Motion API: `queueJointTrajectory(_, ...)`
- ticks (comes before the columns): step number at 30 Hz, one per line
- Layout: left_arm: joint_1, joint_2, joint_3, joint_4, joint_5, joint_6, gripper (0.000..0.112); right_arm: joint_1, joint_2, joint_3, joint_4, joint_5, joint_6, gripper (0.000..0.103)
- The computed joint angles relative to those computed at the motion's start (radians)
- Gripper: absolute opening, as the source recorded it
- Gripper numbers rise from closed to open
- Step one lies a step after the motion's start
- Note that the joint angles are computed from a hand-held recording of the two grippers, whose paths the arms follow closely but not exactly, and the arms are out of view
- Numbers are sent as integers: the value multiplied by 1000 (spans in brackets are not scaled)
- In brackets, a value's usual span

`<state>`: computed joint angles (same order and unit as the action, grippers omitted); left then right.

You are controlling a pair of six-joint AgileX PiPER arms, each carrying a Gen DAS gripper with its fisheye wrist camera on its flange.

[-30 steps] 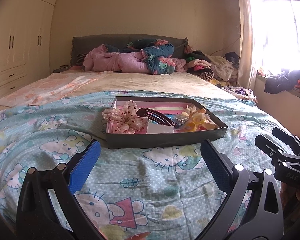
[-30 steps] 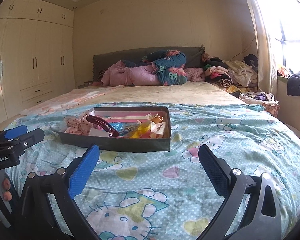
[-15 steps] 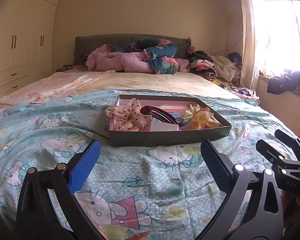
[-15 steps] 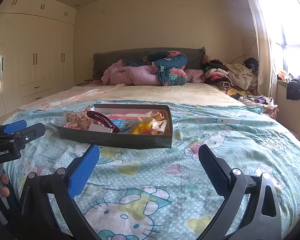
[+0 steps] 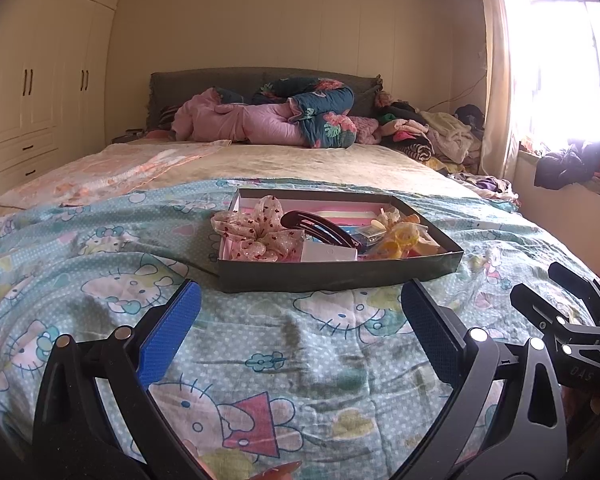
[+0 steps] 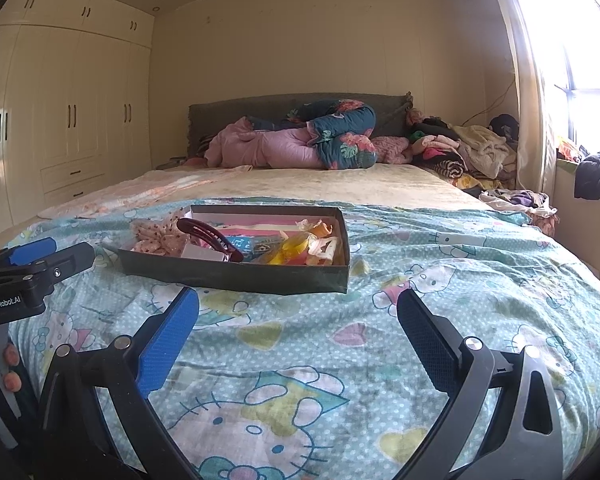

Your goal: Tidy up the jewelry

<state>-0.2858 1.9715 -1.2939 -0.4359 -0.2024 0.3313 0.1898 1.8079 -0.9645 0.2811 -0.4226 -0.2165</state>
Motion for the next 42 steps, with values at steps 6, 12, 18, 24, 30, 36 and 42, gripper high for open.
queueJointTrajectory(6,0,0,0,-3,-1,3,92,2,-1,2,4,-4,-4,97)
queueJointTrajectory(12,-1,-1,0,-12,-1,12,92,2,-1,2,2,-3,-2,97)
queueJointTrajectory(18,-1,0,0,-11,-1,11,92,2,-1,2,5,-4,-5,97)
queueJointTrajectory(24,0,0,2,-1,-4,2,92,3,-1,2,4,-5,-4,97)
queueJointTrajectory(30,-1,0,0,-10,-1,11,92,3,-2,3,5,-5,-6,97)
queueJointTrajectory(36,0,0,1,-8,-2,10,92,3,0,2,3,-6,-3,97)
queueJointTrajectory(42,0,0,1,-5,-3,7,92,4,-3,3,6,-4,-5,97)
